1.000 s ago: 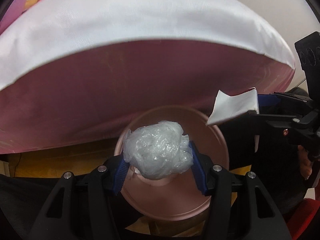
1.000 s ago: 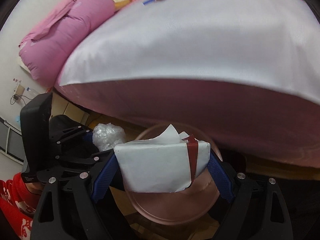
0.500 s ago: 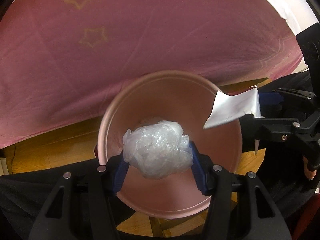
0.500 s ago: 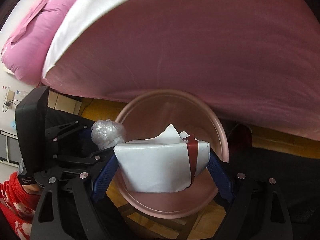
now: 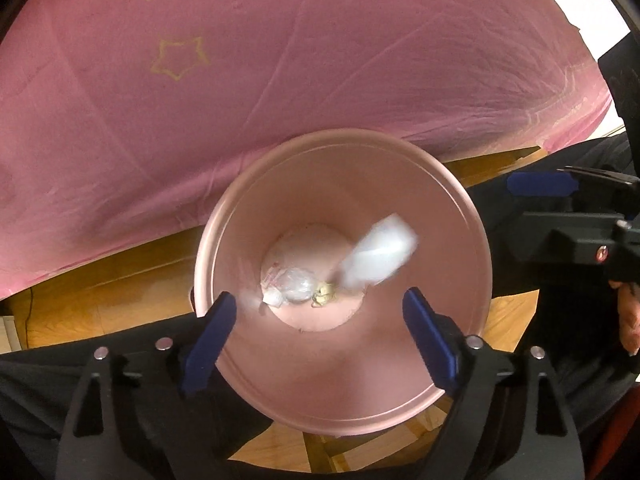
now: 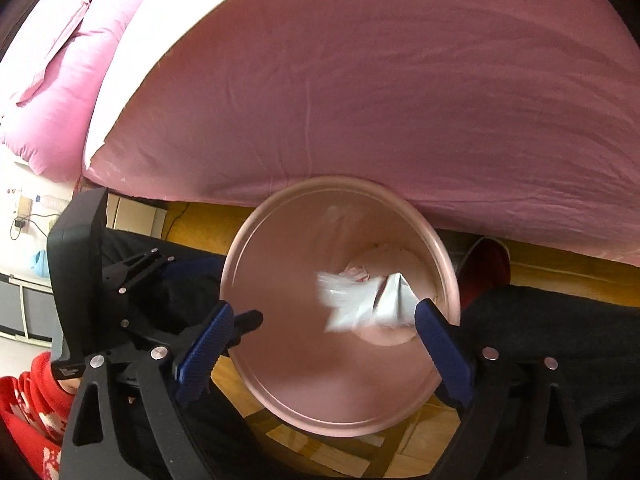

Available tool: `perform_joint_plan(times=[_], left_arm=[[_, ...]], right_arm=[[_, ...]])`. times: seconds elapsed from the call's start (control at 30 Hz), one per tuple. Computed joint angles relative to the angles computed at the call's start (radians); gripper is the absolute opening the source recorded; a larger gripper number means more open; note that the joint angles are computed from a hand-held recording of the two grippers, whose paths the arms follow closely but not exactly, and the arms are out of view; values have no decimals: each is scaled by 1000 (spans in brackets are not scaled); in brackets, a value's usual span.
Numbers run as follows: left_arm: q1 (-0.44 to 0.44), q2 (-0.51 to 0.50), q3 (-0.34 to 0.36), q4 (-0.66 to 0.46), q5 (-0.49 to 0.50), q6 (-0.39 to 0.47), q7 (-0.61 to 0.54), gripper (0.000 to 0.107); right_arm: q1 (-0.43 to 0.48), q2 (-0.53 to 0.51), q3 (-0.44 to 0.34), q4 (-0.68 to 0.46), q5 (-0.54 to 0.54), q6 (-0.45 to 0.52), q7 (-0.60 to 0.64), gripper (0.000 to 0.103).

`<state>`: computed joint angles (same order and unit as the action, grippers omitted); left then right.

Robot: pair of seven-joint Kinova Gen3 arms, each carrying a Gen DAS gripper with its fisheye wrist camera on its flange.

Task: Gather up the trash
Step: 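Open the left tool over the bin while the right tool releases the napkin, then move both tools back to the bed and close the left tool on the blue cap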

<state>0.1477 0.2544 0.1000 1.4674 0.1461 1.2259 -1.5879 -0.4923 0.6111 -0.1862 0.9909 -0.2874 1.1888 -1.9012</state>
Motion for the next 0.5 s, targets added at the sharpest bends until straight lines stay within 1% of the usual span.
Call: perform_joint_plan(times=[0.1,0.33,0.43,0.5], left_arm=[[5,-26,-2,14,-4,-19,18,90],[-1,-97,-10,19,-29,-97,28,95],[-15,-130,-16,12,-27,-120,26,96],[-15,-143,-17,-1,-44,-124,41,97]], right_arm=[[-14,-27,9,3,27,-21,6,94],[-96,-105,54,-2,189,-88,10,94],[-102,-137,57,9,220,-139,5,94],[-111,-159,65,19,250,-170,-8,94]])
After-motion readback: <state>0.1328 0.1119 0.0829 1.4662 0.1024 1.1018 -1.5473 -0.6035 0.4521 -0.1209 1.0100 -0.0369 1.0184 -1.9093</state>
